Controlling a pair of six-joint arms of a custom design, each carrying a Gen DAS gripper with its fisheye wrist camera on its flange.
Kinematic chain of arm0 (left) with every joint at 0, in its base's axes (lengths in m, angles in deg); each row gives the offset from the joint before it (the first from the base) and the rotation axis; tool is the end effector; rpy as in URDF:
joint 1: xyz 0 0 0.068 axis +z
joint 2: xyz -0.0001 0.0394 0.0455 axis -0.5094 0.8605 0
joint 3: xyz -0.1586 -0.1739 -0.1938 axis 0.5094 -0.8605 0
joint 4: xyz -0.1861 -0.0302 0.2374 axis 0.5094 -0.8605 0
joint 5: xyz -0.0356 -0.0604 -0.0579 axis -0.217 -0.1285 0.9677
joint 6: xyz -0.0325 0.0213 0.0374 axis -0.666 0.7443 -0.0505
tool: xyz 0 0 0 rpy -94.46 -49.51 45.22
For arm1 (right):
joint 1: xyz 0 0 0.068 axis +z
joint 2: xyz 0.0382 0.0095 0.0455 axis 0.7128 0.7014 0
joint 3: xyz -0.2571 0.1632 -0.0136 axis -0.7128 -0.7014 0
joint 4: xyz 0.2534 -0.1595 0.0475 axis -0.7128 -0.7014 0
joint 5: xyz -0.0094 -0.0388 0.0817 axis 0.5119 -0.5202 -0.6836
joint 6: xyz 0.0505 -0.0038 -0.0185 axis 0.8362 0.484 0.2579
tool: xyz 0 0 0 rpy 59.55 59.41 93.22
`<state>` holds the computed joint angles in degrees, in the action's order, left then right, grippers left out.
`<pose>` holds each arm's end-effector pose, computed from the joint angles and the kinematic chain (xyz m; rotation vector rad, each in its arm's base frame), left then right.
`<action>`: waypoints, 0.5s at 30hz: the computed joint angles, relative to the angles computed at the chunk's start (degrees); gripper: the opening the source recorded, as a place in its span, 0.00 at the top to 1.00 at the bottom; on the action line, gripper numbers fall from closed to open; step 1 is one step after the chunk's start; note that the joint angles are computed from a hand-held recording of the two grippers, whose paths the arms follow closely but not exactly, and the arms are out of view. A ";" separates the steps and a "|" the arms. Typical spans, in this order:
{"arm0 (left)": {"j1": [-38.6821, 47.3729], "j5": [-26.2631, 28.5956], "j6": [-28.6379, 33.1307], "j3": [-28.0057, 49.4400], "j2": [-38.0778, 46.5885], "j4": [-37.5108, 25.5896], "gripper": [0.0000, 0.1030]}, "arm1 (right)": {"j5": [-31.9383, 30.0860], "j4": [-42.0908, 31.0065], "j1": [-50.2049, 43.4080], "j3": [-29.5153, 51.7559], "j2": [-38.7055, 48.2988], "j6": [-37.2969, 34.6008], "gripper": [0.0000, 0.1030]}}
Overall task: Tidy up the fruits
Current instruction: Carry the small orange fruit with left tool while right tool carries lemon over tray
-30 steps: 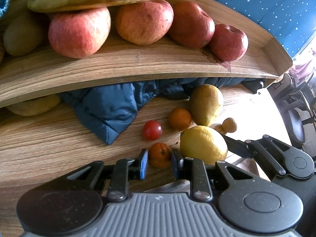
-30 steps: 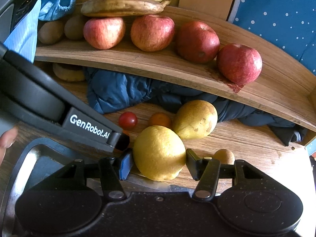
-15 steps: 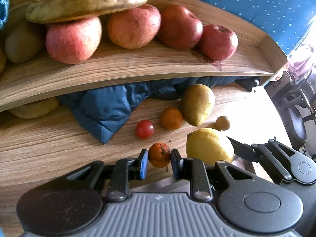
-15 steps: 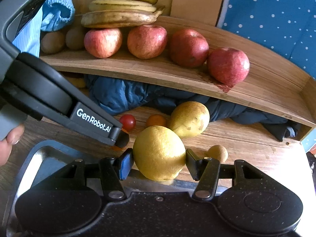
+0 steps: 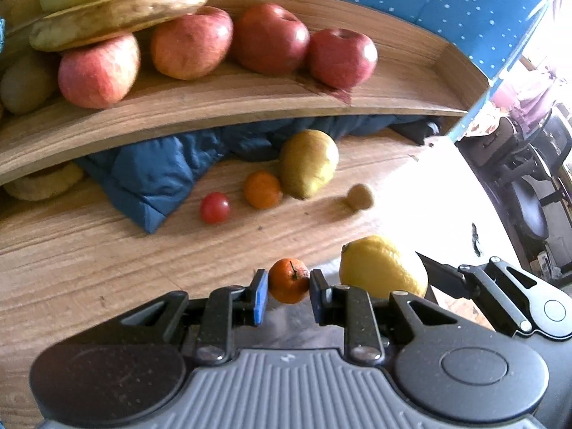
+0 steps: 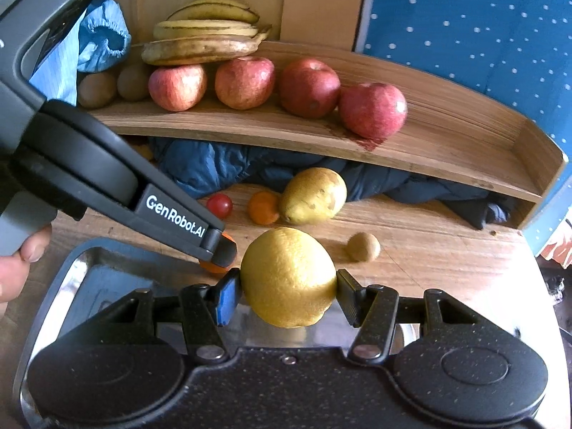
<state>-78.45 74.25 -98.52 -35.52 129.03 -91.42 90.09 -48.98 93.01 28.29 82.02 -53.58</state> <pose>0.2008 -0.2177 0.1322 0.0700 2.7093 -0.4269 0.1689 0.1658 0.1097 -0.4834 2.4075 0.0328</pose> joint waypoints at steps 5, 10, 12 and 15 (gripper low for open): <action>-3.06 -0.58 -1.75 0.47 0.19 -0.58 0.74 | 1.50 -3.77 1.25 -2.66 -5.61 2.48 0.44; -5.74 -0.68 -3.04 1.00 0.88 -0.76 0.74 | 3.35 -8.78 3.20 -5.21 -11.53 5.96 0.44; -6.76 -0.80 -3.43 1.20 1.12 -0.81 0.74 | 3.97 -10.89 3.99 -6.12 -13.70 7.49 0.44; -7.85 -0.89 -3.91 1.65 1.55 -1.11 0.74 | 4.87 -14.11 5.31 -7.45 -17.06 9.82 0.44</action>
<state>-86.31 73.35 -102.43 -33.87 130.58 -92.53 94.96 -63.09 98.32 20.84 64.96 -43.76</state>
